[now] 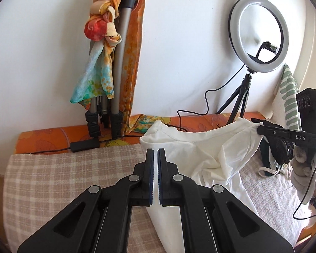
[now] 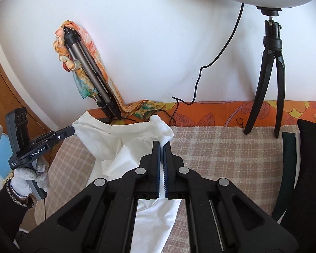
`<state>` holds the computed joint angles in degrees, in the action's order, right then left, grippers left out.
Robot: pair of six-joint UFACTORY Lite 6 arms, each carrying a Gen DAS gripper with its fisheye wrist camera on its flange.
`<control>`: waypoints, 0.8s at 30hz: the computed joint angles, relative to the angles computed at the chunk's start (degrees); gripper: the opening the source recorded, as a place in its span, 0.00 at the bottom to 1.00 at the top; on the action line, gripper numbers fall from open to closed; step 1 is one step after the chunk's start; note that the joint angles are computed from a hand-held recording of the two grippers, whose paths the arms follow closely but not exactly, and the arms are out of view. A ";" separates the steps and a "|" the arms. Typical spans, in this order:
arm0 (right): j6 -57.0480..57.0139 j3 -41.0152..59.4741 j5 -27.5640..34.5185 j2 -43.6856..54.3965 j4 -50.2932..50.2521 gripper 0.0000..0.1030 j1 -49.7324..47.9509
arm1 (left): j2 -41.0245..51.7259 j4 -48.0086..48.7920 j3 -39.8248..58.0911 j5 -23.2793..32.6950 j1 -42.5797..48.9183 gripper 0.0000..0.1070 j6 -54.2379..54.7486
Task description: Fold small clothes
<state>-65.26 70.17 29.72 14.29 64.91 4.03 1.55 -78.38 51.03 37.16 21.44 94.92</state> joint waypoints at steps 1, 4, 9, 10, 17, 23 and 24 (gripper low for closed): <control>0.39 -3.26 -0.41 -3.50 -0.80 0.03 0.49 | -3.07 1.43 -2.03 1.08 1.00 0.02 -0.84; 2.29 -13.80 -0.53 -15.37 -3.16 0.03 1.12 | -13.74 5.43 -10.11 5.00 5.42 0.02 -2.04; 8.12 -28.91 1.15 -34.25 -8.83 0.03 1.36 | -31.48 12.84 -22.97 16.32 17.74 0.02 -2.80; 8.91 -31.68 1.63 -37.61 -9.84 0.03 1.29 | -34.16 14.41 -25.02 18.78 20.48 0.02 -2.24; 17.62 -40.76 -0.55 -45.60 -21.18 0.03 5.91 | -38.12 21.65 -30.90 22.49 27.54 0.02 -1.67; 27.46 -34.46 -12.64 -35.25 -35.34 0.61 14.63 | -22.42 16.34 -20.98 14.05 18.10 0.12 -4.73; 30.15 -32.58 -14.86 -31.86 -39.51 0.61 15.98 | -18.18 14.87 -18.21 12.84 16.21 0.16 -4.94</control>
<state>-35.10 37.60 14.86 -17.57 25.39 20.01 -16.63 -63.51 32.82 50.00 37.66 89.98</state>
